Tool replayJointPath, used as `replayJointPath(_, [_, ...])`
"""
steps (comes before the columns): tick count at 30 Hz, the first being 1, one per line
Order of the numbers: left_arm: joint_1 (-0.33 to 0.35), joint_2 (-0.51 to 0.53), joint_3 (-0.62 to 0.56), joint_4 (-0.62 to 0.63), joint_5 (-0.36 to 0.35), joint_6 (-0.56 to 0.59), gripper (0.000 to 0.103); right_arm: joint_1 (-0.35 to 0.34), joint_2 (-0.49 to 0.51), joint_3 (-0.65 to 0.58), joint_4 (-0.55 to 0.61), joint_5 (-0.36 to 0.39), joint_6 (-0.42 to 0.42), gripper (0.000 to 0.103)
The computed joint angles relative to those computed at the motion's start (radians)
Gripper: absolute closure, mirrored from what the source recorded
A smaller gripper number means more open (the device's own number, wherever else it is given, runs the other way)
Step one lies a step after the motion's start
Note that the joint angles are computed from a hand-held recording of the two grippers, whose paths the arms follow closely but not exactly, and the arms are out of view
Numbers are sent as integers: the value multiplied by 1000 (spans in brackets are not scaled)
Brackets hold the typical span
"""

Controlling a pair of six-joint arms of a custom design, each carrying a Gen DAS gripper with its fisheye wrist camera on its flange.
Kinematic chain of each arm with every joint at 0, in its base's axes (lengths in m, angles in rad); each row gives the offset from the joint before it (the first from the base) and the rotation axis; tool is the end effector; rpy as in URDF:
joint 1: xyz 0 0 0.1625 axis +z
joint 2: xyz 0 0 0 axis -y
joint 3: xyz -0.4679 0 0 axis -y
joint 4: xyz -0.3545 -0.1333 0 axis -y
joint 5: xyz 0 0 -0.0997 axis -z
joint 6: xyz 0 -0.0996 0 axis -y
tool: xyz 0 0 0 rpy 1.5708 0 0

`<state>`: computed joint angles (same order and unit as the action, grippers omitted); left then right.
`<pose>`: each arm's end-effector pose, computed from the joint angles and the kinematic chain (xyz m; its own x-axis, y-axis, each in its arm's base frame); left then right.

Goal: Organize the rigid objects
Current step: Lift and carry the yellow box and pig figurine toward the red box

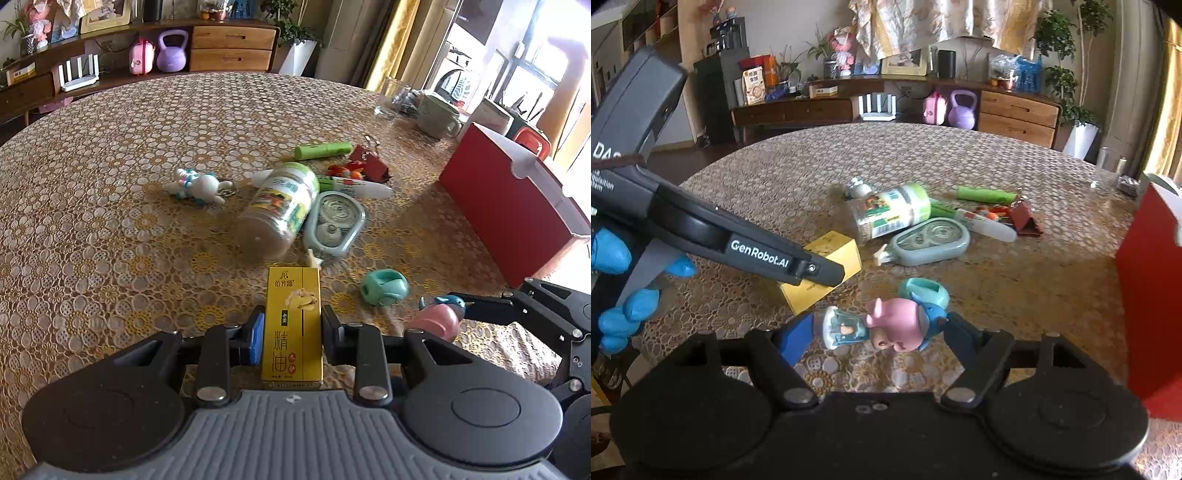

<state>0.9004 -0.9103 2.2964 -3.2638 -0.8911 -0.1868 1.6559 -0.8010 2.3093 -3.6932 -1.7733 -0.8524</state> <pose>-0.1389 -0.4905 0.1398 -0.8248 0.1899 -0.5327 0.4469 0.7961 -0.4081 0.1541 -0.4741 0.1224 -0.5966 -0.5919 0.5420 -0.7880 0.5602 -0.2555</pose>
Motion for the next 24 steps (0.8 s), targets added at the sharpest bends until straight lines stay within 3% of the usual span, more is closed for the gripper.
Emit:
replayJointPath(14, [-104, -37, -16, 93, 2, -67, 73, 22, -139, 24, 27, -31, 53, 27])
replayJointPath(24, [-171, -31, -90, 187, -15, -72, 73, 18, -247, -4, 73, -45, 61, 27])
